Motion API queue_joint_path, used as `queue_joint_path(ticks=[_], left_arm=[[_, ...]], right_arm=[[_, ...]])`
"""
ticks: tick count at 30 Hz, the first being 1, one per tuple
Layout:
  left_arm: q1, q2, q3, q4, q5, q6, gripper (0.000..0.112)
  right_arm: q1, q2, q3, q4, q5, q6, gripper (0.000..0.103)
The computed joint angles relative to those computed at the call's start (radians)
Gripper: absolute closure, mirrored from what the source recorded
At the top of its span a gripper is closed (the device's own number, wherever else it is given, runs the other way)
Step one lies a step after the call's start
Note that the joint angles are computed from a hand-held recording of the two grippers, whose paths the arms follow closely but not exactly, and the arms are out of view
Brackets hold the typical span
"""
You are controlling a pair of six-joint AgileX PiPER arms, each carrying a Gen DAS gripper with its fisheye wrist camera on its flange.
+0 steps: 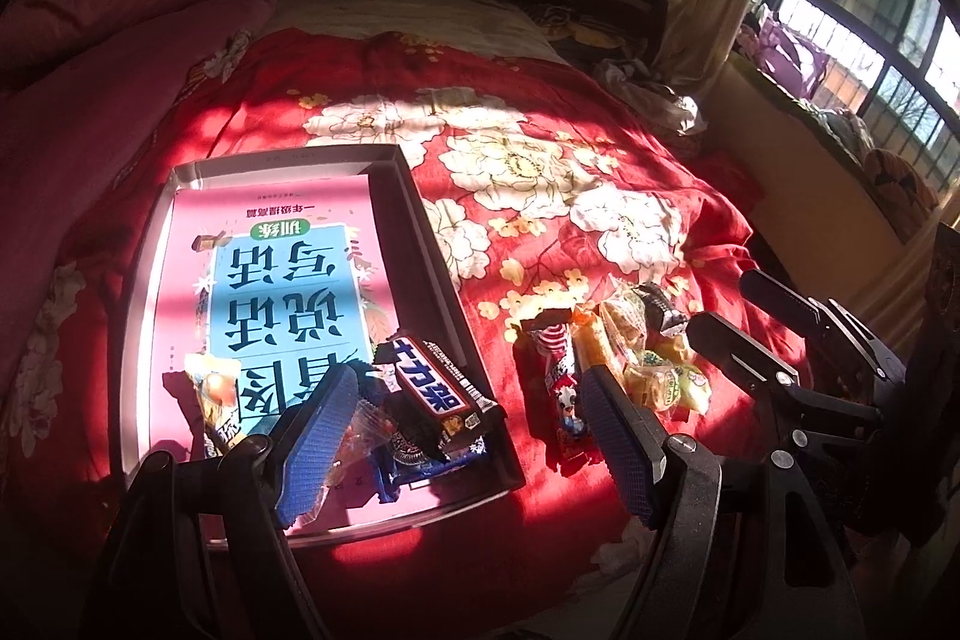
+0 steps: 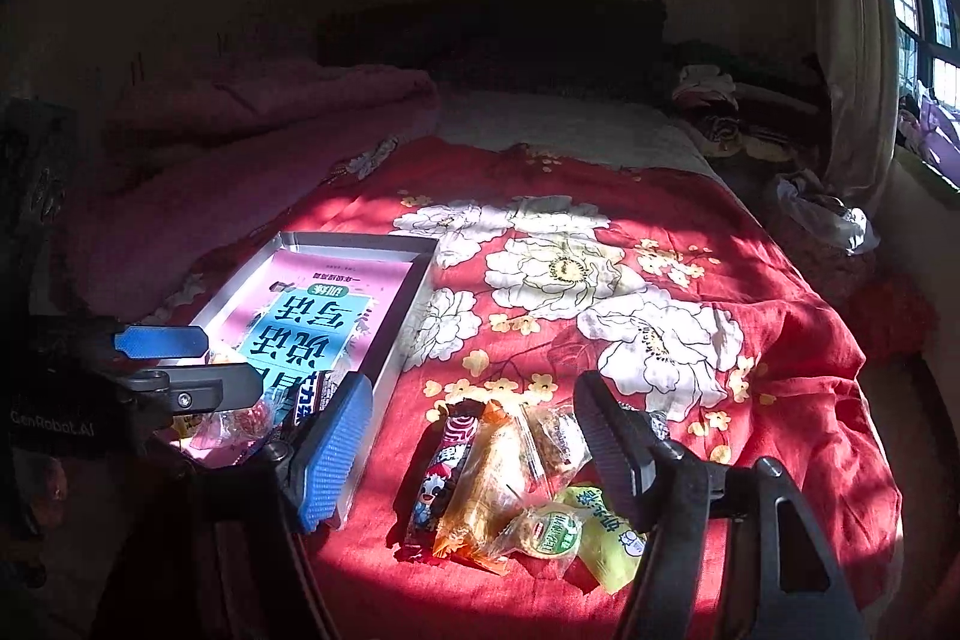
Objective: Organize snacks
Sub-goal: 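Withdraw both open tools from the tray back over the snack pile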
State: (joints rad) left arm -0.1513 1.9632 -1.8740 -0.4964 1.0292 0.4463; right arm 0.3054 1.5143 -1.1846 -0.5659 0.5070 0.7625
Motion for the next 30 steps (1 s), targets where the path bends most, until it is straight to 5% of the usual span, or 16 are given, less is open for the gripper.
queue_joint_path(ticks=[16,30], left_arm=[[-0.071,-0.011,-0.037,0.040,0.022,-0.055,0.034],[-0.138,0.007,-0.052,0.085,0.044,-0.086,0.034]], right_arm=[[-0.235,-0.146,0.144,0.123,-0.079,-0.061,0.032],[-0.332,-0.186,0.207,0.384,-0.119,-0.313,0.031]])
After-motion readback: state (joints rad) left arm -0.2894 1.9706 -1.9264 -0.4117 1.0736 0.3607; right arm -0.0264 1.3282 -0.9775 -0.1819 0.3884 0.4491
